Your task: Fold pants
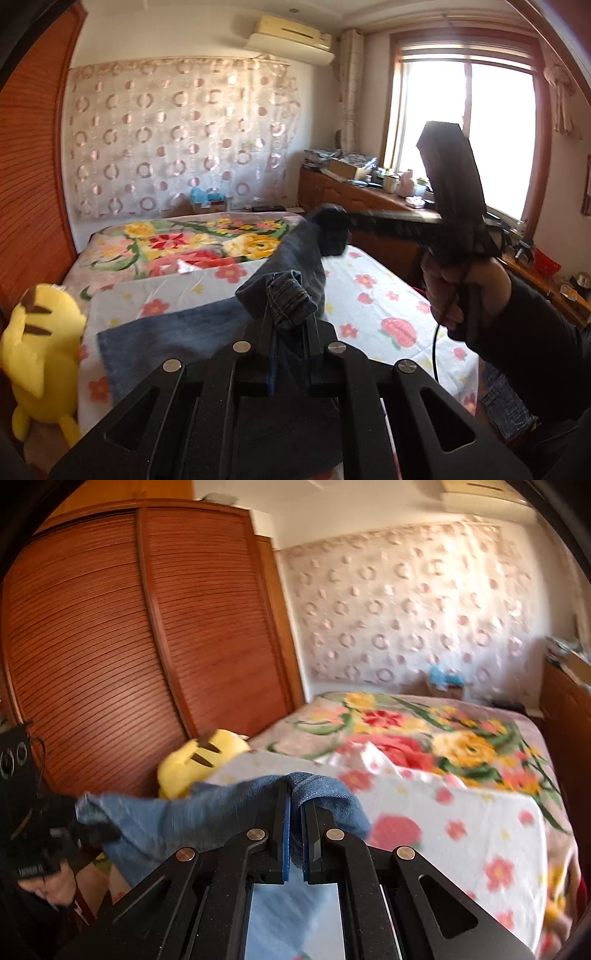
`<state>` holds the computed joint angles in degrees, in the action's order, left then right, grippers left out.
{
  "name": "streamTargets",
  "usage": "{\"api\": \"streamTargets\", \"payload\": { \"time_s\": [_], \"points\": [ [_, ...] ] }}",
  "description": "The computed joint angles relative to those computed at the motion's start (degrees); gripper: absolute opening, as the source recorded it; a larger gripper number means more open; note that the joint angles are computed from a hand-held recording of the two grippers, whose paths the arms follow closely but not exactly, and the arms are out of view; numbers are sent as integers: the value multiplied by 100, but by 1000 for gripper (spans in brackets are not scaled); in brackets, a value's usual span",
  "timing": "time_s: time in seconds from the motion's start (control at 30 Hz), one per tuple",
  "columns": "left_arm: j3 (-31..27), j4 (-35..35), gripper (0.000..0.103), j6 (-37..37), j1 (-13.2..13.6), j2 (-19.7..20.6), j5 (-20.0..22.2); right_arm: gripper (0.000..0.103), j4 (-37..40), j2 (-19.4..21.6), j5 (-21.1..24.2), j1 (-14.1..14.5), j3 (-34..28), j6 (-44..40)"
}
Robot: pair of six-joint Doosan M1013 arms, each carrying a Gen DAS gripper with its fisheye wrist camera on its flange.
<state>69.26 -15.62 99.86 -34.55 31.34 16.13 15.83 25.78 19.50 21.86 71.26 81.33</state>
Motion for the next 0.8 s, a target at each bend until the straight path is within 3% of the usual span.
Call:
{"api": "streamTargets", "payload": {
  "time_s": [0.17,0.5,0.7,0.73,0.8],
  "points": [
    [290,534,11,-794,132,-64,46,4,325,530,490,143,-772,-562],
    [755,385,11,-1181,305,-99,106,4,228,1691,1997,259,-2568,-721],
    [799,-389,11,-732,414,-27,397,4,-281,2282,2812,301,-3589,-278],
    [785,-344,12,-792,418,-13,433,7,-327,2322,2914,337,-3702,-213],
    [792,-163,14,-963,414,-17,481,22,-423,2310,2982,349,-3738,-135]
  ]
}}
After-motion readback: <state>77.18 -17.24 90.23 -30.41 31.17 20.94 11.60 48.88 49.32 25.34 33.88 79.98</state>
